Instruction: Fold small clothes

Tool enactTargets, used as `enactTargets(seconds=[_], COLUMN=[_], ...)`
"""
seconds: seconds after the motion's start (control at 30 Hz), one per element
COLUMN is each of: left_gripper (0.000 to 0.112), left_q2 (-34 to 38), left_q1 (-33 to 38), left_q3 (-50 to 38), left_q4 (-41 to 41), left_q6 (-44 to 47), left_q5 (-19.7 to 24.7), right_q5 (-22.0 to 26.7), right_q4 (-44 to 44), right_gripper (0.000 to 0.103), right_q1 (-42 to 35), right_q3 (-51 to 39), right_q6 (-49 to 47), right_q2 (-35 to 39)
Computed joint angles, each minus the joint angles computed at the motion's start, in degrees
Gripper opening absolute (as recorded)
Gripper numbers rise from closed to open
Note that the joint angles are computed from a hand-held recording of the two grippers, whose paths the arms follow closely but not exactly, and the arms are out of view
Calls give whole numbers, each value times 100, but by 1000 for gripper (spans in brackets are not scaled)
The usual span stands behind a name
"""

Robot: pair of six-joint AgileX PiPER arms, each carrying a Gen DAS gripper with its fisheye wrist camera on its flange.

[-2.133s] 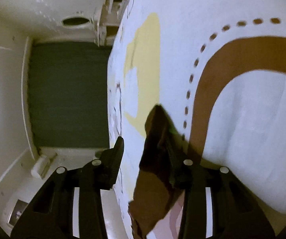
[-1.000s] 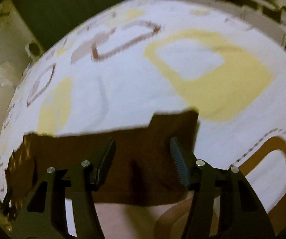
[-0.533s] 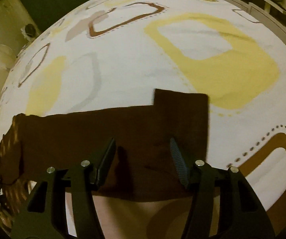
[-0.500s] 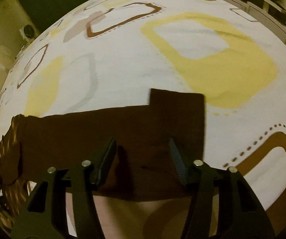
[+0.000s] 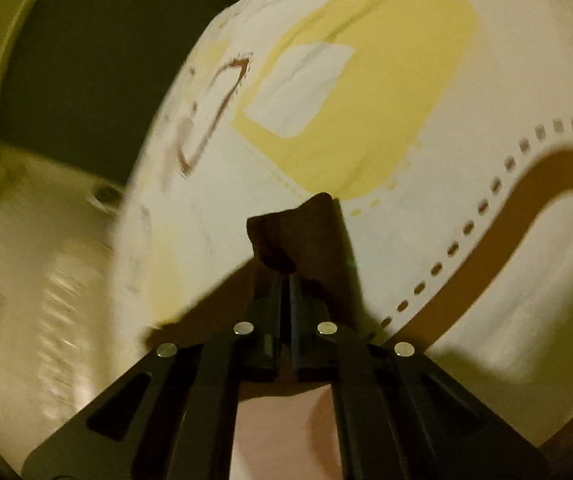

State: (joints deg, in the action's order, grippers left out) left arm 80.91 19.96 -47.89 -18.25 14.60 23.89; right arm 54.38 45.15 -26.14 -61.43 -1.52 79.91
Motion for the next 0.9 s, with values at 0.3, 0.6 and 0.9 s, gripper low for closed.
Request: enactTargets(seconds=[0.3, 0.6, 0.9], left_gripper=[94, 94, 94], left_q2=[0, 17, 16], left_q1=[-4, -22, -17], left_q3=[0, -8, -3], left_q4=[-5, -3, 18], left_q6=[-3, -27, -32], left_q5=[-1, -14, -17], right_q5=[130, 22, 991], right_q4=[-2053, -1724, 1087], right_gripper=[2, 2, 53], right_q1=[423, -972, -2065], right_q3=[-539, -237, 487], right_q6=[1169, 922, -1332], right_q2=[87, -147, 216])
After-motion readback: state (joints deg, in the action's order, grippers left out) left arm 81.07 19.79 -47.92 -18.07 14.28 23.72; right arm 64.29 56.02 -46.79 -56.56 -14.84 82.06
